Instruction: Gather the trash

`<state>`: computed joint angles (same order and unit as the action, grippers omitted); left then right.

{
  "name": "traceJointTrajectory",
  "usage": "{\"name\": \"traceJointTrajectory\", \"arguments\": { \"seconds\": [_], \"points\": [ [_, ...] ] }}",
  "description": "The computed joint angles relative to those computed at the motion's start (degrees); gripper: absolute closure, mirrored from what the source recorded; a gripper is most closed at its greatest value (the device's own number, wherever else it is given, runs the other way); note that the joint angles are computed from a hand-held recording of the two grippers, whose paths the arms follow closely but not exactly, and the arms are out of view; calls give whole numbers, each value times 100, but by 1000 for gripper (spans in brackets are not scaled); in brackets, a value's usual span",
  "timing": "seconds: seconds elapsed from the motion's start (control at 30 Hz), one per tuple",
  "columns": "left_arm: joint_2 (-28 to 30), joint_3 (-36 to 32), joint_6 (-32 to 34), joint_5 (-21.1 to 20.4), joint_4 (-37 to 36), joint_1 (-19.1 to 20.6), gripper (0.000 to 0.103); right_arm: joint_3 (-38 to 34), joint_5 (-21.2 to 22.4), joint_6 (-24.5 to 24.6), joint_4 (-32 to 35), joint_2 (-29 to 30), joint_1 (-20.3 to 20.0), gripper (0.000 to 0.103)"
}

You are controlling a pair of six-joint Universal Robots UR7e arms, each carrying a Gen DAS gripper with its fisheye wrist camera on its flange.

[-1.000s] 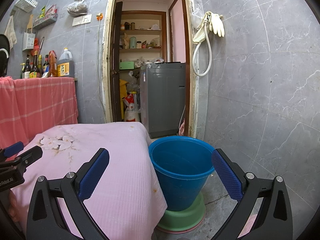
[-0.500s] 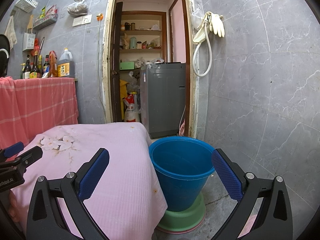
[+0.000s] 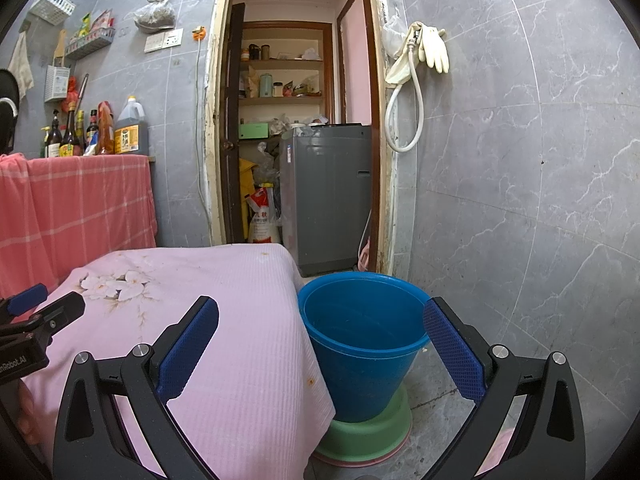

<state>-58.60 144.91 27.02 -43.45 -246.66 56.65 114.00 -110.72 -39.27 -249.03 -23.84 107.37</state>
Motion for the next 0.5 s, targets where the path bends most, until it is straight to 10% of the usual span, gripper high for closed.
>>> {"name": "traceJointTrajectory", "arguments": {
  "seconds": [0.5],
  "points": [
    [250, -44, 7, 214, -277, -149, 7, 6, 10, -5, 0, -10, -10, 0]
  ]
}}
